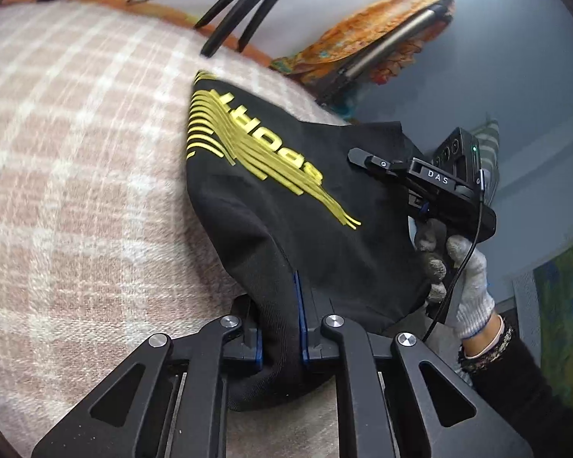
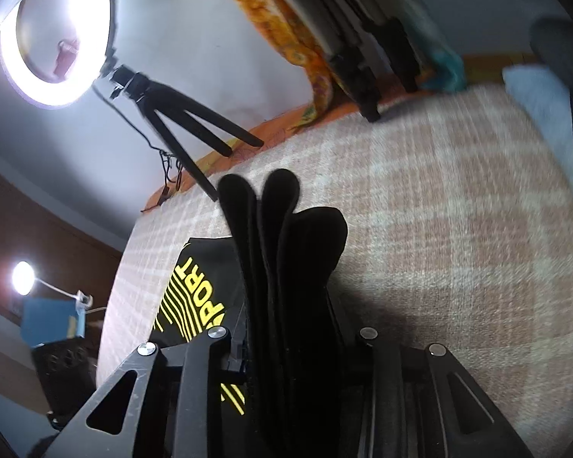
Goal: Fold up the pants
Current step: 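Grasp the folded black pants with both grippers and lift them, then carry the folded pants with both grippers onto the blue cloth by the pillow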
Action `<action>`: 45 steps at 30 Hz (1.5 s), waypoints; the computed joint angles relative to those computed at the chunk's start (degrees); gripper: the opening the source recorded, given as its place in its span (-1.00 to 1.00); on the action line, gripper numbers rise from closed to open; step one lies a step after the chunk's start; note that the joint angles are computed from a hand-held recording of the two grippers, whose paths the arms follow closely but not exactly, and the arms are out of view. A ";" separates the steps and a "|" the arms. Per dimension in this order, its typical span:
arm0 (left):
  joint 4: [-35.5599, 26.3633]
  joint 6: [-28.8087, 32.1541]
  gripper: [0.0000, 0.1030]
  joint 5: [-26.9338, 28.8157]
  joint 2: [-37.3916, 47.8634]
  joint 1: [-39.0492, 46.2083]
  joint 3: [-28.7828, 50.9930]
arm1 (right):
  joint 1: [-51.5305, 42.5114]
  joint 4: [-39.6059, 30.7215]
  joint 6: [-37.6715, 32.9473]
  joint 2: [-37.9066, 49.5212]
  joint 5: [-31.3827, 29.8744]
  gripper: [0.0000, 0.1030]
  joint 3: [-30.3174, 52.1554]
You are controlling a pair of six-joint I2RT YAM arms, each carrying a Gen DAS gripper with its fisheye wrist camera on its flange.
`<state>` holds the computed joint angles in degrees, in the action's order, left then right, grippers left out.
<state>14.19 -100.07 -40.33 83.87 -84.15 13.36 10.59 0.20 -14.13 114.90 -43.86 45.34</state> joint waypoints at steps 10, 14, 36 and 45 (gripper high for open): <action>-12.01 -0.33 -0.81 -3.54 -4.96 -2.75 4.68 | 1.50 -3.03 -4.66 -10.87 2.88 -0.42 -4.46; -13.07 1.82 -0.81 -3.27 -4.87 -1.76 6.67 | 2.20 -2.83 -4.87 -15.01 3.70 -0.43 -6.51; 0.06 27.71 -0.81 4.42 2.44 11.67 16.78 | -15.35 -24.08 -20.63 -27.83 -1.72 -0.44 0.73; 6.50 37.28 -0.81 9.44 11.40 17.05 23.94 | -25.57 -31.13 -26.62 -21.67 -5.38 -0.44 10.88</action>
